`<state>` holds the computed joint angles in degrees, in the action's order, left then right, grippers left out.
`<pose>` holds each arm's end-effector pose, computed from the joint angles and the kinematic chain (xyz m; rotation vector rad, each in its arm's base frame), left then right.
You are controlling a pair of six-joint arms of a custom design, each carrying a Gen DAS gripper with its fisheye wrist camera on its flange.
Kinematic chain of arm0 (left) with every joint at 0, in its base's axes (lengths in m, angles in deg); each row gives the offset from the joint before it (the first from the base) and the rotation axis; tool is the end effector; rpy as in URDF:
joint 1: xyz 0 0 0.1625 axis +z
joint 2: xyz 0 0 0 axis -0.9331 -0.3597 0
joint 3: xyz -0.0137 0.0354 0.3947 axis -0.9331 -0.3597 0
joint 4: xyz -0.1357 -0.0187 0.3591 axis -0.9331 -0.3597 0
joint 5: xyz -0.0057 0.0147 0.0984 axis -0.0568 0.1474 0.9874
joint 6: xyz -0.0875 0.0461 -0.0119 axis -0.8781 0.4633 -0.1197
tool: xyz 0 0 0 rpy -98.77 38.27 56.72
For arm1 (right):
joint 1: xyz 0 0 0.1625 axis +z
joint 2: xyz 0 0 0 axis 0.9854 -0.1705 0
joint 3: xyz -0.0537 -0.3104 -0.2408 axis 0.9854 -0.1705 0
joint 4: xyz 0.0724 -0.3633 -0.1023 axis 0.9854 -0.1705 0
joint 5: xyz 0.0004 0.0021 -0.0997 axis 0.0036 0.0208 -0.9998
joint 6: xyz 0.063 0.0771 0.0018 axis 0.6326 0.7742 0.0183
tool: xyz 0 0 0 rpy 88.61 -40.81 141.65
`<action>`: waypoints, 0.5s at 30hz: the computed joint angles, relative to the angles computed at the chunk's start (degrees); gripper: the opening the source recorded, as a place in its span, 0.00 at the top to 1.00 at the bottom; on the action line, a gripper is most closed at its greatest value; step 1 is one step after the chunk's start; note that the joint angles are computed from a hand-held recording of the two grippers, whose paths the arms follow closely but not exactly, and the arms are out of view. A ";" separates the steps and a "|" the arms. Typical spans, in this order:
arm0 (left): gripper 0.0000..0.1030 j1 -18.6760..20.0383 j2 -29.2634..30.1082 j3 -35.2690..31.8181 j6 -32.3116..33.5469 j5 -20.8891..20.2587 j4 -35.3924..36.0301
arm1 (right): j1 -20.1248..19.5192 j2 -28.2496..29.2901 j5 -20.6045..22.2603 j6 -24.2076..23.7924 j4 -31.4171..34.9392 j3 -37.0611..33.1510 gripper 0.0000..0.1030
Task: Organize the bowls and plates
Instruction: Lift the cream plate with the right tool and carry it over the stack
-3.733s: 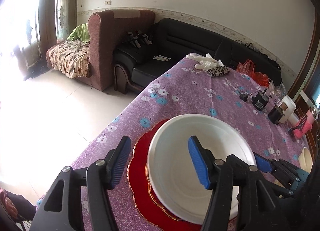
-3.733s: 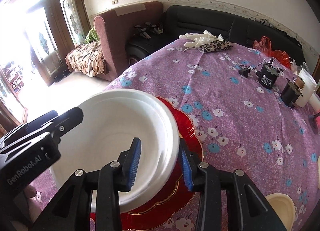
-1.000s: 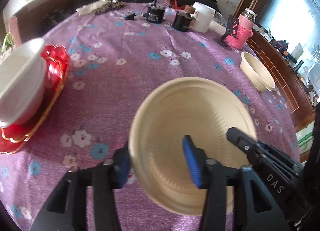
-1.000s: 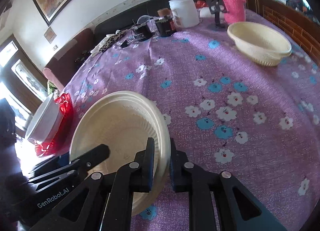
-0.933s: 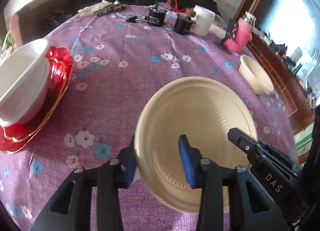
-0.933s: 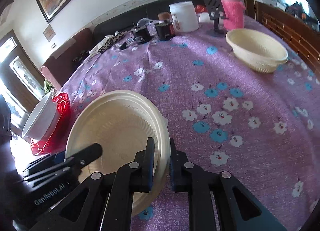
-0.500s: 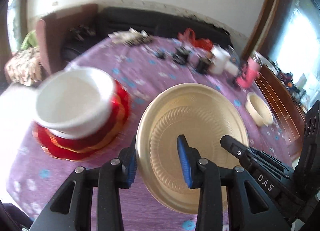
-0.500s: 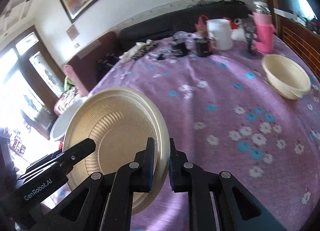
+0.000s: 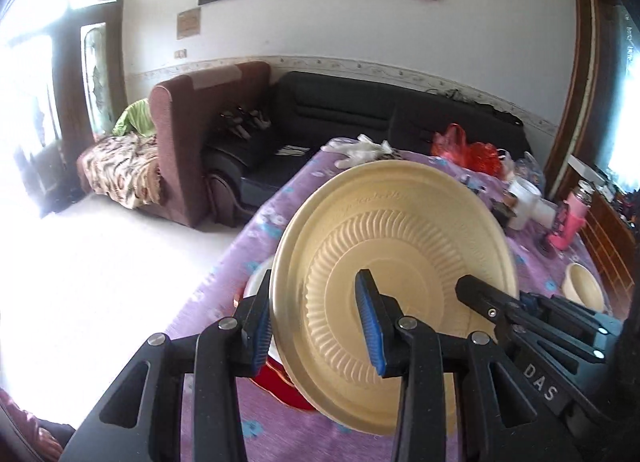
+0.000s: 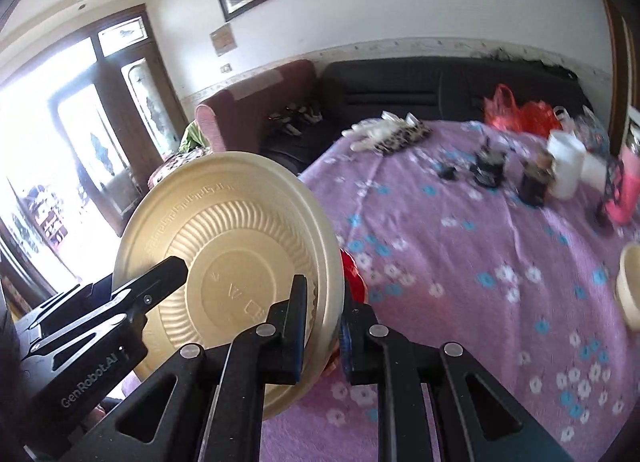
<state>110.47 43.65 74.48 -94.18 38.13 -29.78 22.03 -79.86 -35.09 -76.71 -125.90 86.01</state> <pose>-0.3691 -0.6361 0.1930 -0.1184 1.9447 -1.2382 0.2815 -0.7168 0.2520 1.1480 -2.6239 0.6823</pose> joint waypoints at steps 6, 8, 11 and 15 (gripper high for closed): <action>0.65 2.79 -1.50 -0.43 0.35 -1.05 1.09 | 2.30 4.71 -2.53 -0.85 1.06 -5.09 0.84; 0.65 3.68 -1.89 -0.12 1.28 -2.44 -0.47 | 2.71 6.27 -3.46 -0.60 2.61 -6.91 0.84; 0.65 4.81 -2.11 0.24 2.66 -4.03 -2.61 | 3.05 8.39 -4.91 -0.24 4.31 -9.31 0.84; 0.65 6.47 -1.02 -1.19 3.83 -5.59 -3.05 | 3.00 11.09 -7.18 -0.06 5.35 -12.24 0.84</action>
<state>116.94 42.63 73.29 -90.35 32.53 -32.83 25.03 -68.78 -42.27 -76.77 -120.54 73.77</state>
